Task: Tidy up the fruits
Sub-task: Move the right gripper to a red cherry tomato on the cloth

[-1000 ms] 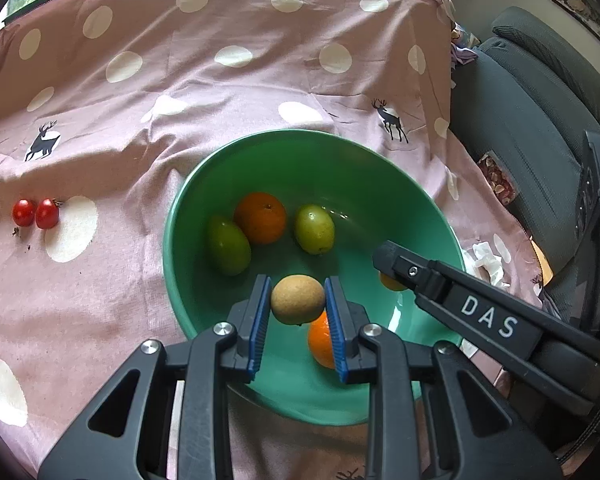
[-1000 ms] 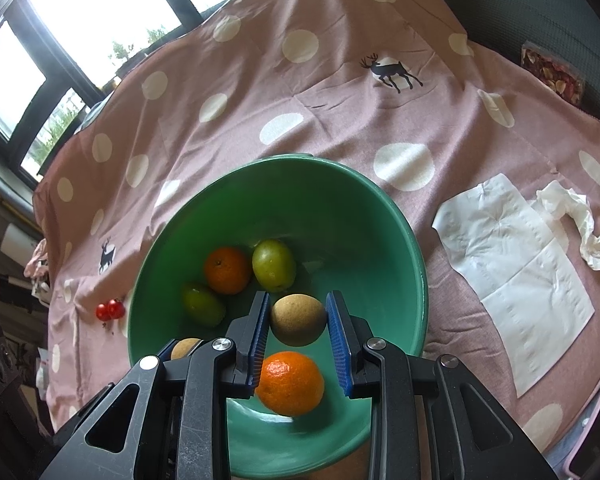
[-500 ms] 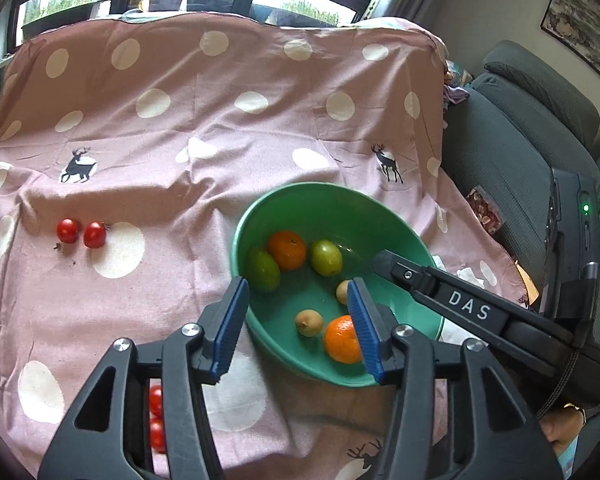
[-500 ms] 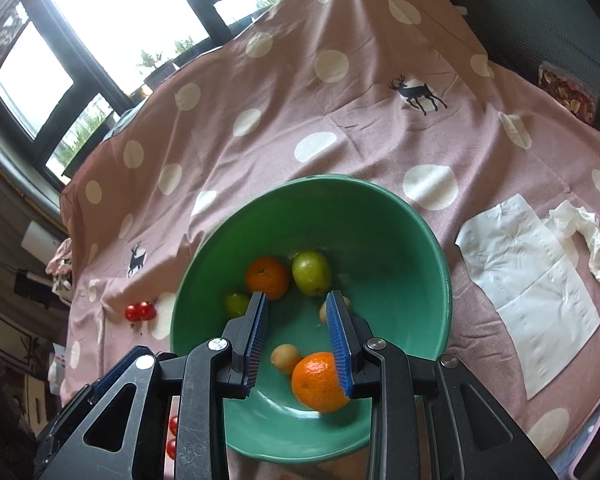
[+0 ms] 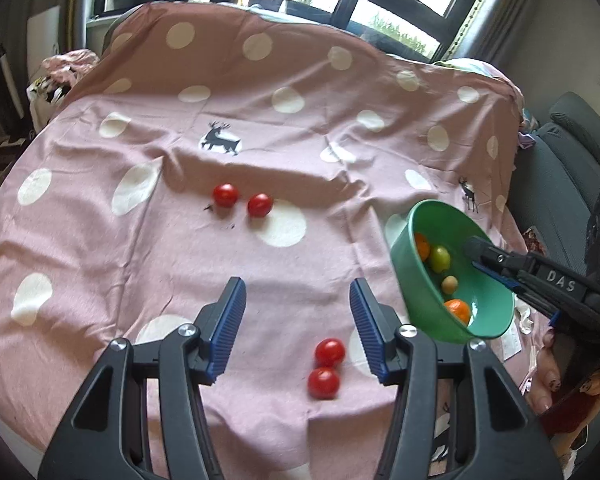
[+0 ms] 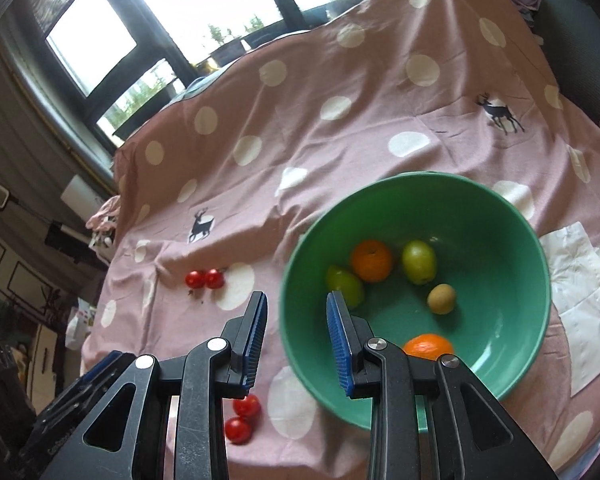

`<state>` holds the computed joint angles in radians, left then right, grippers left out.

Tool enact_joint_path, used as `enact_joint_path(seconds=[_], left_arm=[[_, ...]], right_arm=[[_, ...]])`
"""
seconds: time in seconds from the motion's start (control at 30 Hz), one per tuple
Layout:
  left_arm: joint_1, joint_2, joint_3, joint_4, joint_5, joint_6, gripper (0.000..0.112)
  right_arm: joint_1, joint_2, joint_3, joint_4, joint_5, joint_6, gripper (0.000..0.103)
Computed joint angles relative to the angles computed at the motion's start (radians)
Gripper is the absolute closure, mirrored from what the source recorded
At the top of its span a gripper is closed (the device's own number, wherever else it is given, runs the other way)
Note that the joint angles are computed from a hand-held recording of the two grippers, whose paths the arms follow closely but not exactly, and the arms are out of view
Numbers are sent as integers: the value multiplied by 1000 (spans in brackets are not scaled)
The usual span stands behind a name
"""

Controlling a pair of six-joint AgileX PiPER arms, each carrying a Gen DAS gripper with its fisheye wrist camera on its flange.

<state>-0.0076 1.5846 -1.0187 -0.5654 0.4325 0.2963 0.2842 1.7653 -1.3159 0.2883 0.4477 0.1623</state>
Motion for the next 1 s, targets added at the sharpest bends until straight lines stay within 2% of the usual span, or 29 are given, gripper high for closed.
enact_joint_path(seconds=[0.23,0.37,0.6,0.77,1.0], left_arm=[[37,43,75,-164,52,219,60],[32,86,74,-275,112,353,61],[18,166,43,-286,169,364,68],[0,177,44,-280,147,363,68],[-7,203,31,-286,135,364,73]], right_arm=[[89,77,-94,131,117,-176,72],[126,139,-140,112,178,-167,72],[157,268,-217,24,278,-65,72],[179,301,-256,-73,309,19,72],[174,329,-281,-74,340,14,72]])
